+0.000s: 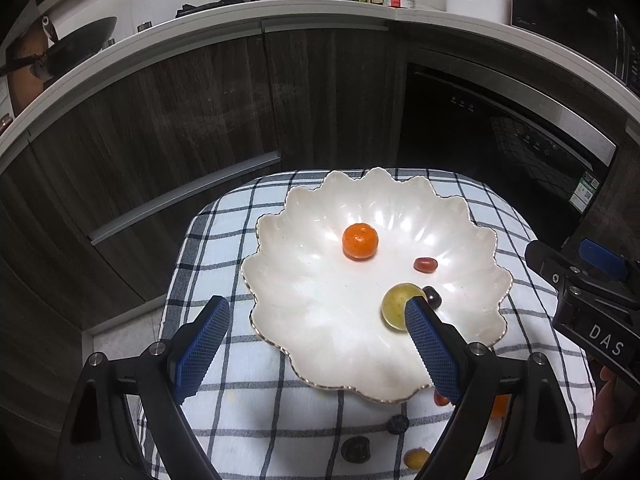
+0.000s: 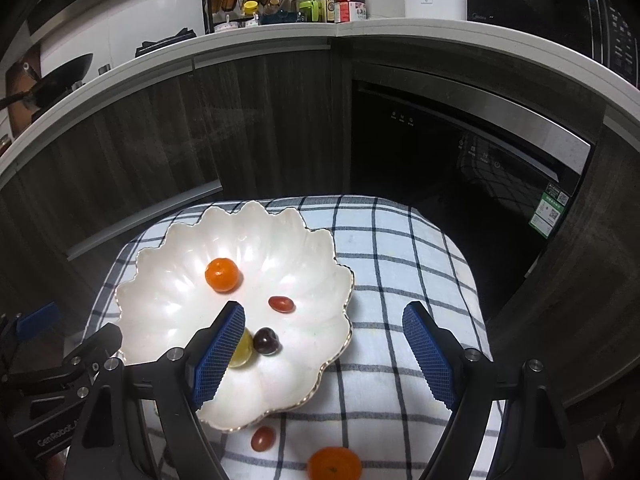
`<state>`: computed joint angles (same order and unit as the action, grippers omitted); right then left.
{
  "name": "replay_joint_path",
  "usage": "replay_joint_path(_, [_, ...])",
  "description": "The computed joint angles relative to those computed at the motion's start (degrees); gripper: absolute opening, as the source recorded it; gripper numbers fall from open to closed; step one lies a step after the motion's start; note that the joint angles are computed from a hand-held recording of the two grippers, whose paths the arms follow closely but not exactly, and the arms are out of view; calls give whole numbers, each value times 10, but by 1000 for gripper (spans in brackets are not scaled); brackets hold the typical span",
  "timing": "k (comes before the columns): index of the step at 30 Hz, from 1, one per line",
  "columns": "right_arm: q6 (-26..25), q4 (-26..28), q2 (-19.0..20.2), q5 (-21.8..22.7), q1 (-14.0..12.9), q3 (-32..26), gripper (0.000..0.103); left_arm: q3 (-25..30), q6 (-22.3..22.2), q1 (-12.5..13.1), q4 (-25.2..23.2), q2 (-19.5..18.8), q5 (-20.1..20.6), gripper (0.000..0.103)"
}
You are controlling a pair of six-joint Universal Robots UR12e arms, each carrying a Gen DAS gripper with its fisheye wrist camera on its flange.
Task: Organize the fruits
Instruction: 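Withdraw both open tools from the bowl toward the remaining fruits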
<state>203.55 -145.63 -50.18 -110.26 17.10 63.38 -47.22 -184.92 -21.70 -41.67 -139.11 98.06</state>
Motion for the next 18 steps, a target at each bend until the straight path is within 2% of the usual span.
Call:
replay_joint_path(10, [-5,-29,-15,-21,13,29,82,-51,3,2,31,27,-7,90])
replay_joint_path(18, [-9,-41,-25,-21,21,49,82,-90,9,3,55,46,-11,90])
